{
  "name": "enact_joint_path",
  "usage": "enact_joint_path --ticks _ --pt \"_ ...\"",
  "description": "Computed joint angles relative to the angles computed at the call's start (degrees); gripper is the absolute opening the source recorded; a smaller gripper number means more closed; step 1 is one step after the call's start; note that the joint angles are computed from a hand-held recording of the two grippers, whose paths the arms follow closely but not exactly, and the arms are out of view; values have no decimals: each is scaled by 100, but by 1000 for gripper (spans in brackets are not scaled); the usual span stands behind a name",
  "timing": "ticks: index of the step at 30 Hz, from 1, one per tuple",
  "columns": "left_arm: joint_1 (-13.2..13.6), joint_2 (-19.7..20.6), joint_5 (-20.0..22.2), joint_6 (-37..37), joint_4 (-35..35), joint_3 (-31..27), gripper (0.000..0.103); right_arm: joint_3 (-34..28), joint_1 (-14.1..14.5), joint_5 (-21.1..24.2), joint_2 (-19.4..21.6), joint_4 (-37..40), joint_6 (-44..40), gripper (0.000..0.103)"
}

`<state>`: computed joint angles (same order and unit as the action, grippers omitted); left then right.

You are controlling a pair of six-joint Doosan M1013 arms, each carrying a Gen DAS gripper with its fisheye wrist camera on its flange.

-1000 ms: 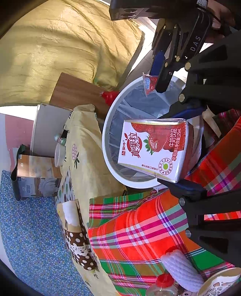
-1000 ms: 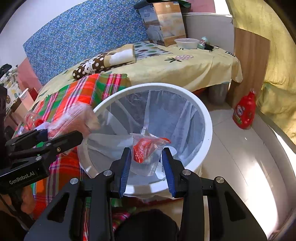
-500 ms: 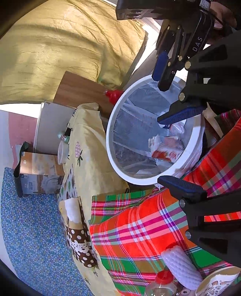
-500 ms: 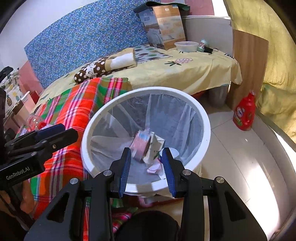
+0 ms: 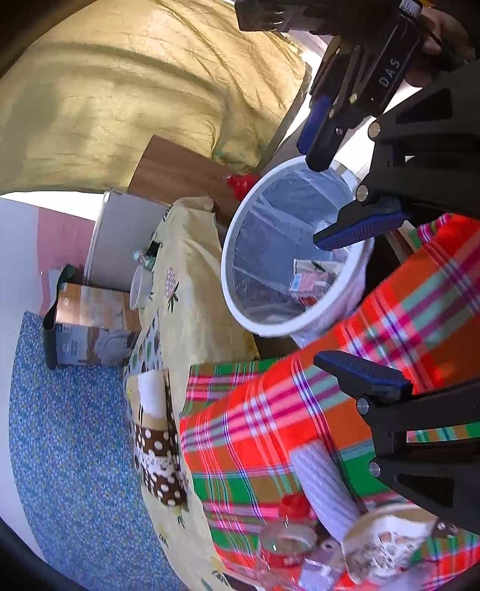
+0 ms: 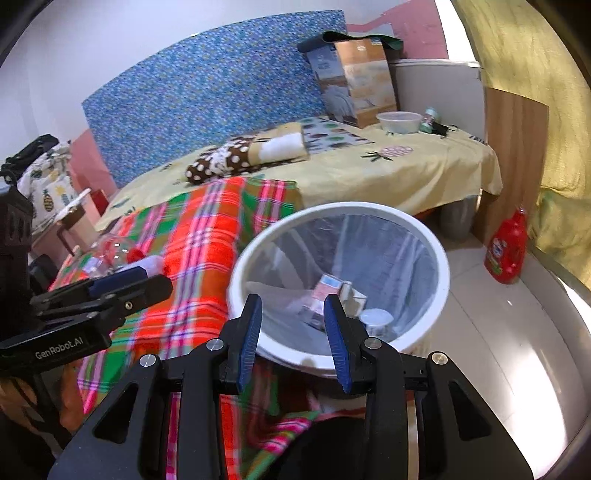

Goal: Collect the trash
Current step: 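Move both open tools back over the remaining trash on the bed, then grasp the white foam net sleeve with the left tool while the right tool grasps the patterned paper wrapper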

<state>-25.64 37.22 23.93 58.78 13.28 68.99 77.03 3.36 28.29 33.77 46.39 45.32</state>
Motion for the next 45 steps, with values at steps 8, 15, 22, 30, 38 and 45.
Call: enact_joint_path --ticks 8,15,22,30,38,45 --pt "-21 -339 -158 -1191 1084 514 57 129 85 127 -80 381 -558 37" --pt "-28 -586 -165 -2203 1986 885 57 146 157 327 -103 419 -739 37" --pt "-46 -825 -134 -3024 2743 1280 57 318 216 315 -217 706 -1160 37" --pt "-45 -1082 -17 -3782 3337 1706 57 409 286 513 -260 979 -1580 37" --pt "-15 -1288 171 -4484 3780 2042 57 356 334 805 -226 1141 -1845 37" --pt "88 -1418 311 -4956 3991 2246 57 226 391 1091 -142 1162 -1914 49"
